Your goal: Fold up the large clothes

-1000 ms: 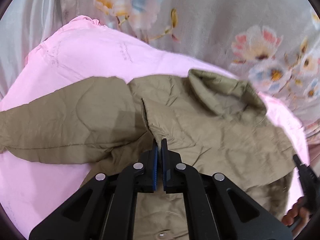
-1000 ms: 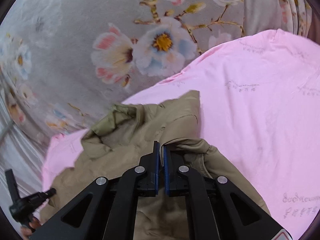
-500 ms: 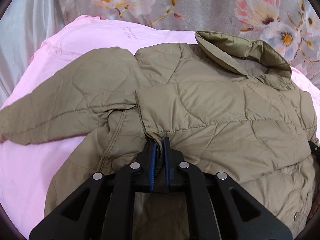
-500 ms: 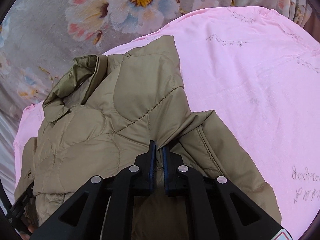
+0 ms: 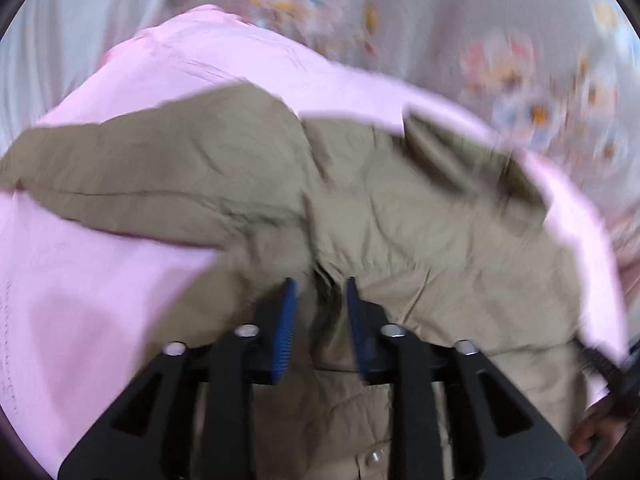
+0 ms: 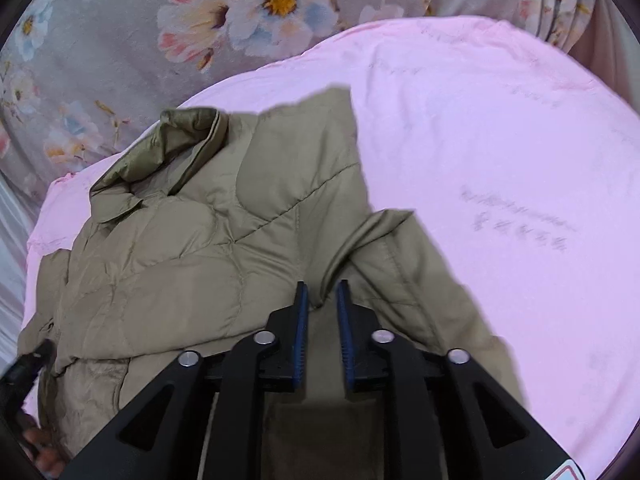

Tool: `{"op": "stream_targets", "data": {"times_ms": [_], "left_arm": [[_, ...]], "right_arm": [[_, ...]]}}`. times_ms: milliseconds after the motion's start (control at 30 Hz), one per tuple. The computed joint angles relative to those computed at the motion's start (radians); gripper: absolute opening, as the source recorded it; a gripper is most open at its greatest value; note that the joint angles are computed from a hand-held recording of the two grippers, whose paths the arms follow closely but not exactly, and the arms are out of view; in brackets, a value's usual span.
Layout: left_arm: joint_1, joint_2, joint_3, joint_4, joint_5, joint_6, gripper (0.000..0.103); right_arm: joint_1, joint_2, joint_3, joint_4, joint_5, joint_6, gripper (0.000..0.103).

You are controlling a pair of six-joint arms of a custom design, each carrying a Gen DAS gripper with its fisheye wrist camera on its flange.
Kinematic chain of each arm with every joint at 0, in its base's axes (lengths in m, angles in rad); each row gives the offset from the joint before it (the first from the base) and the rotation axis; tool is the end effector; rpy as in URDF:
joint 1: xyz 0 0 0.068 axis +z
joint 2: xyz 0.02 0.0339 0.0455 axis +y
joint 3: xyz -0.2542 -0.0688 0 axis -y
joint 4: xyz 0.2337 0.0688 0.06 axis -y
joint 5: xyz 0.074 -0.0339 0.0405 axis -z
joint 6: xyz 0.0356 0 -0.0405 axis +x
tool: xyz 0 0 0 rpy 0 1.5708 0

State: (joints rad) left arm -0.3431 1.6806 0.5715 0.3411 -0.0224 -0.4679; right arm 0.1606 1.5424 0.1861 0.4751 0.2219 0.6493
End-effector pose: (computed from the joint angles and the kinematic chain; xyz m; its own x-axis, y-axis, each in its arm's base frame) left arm 0.2682 -0.0950 0.1075 -0.7287 -0.2185 -0.6490 -0.0084 0.9505 -0.3105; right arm 0.1891 0.0227 0.0681 -0.6173 0.4975 -0.6094 0.4463 0.8594 0.2494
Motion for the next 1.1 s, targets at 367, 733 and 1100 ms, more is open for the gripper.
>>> {"op": "stream_targets", "data": {"times_ms": [367, 733, 1100], "left_arm": [[0.753, 0.136, 0.289, -0.234, 0.102, 0.088, 0.087], [0.852, 0.395, 0.611, -0.389, 0.258, 0.073, 0.005], [0.422, -0.303, 0.433, -0.504, 0.201, 0.172, 0.002]], "right_arm": [[0.369, -0.476, 0.023, -0.465, 0.246, 0.125, 0.051], [0.545, -0.376, 0.043, -0.491, 0.292, 0.264, 0.055], [0.596, -0.468, 0.037, -0.576, 0.338, 0.315, 0.056]]}}
